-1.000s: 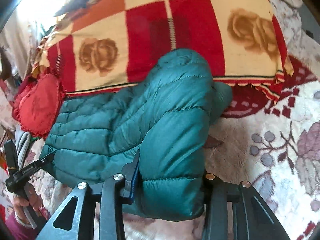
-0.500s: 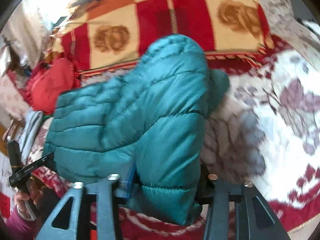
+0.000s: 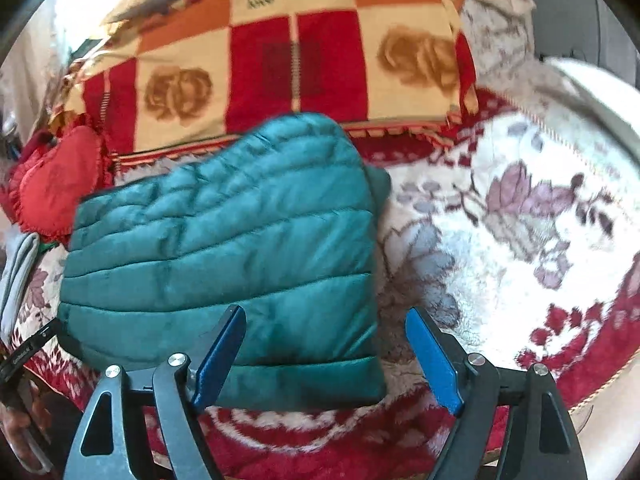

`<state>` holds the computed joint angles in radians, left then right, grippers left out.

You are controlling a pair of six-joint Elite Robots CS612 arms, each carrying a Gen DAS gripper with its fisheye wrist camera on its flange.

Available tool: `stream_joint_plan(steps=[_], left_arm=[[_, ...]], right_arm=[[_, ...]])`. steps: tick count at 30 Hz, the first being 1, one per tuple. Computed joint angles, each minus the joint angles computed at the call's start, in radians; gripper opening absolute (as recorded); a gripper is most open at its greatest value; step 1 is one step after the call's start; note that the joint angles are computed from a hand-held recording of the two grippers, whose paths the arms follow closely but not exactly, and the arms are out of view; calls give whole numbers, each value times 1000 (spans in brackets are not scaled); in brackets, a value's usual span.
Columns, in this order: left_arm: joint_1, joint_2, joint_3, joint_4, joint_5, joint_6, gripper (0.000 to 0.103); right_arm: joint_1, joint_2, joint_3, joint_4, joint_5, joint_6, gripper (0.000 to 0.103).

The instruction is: Fold large clothes

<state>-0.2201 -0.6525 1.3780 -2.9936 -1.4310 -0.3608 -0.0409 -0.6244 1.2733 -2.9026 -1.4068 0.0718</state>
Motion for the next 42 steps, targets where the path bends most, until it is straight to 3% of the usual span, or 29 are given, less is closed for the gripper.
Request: stream_joint_plan(steps=[5, 9, 13, 21, 26, 34, 42], left_arm=[[-38, -18, 35, -54, 91, 57, 73], [-46, -22, 46, -89, 82, 38, 73], [-58, -26, 65, -135, 108, 20, 73], [-75, -28, 87, -186, 144, 37, 73], [-76, -26, 83, -166, 143, 31, 73], [-89, -24, 85, -162, 212, 51, 73], [-92, -24, 90, -174, 213, 72, 73]], right_arm=[[35, -23, 52, -122, -27, -46, 85], [71, -24, 69, -188, -55, -92, 89], [88, -21, 81, -229, -28, -97, 89], [101, -16, 90, -265, -24, -80, 89], [102, -17, 96, -288, -29, -73, 89], [103, -13, 93, -269, -9, -83, 89], [108, -13, 95, -277, -19, -94, 89]])
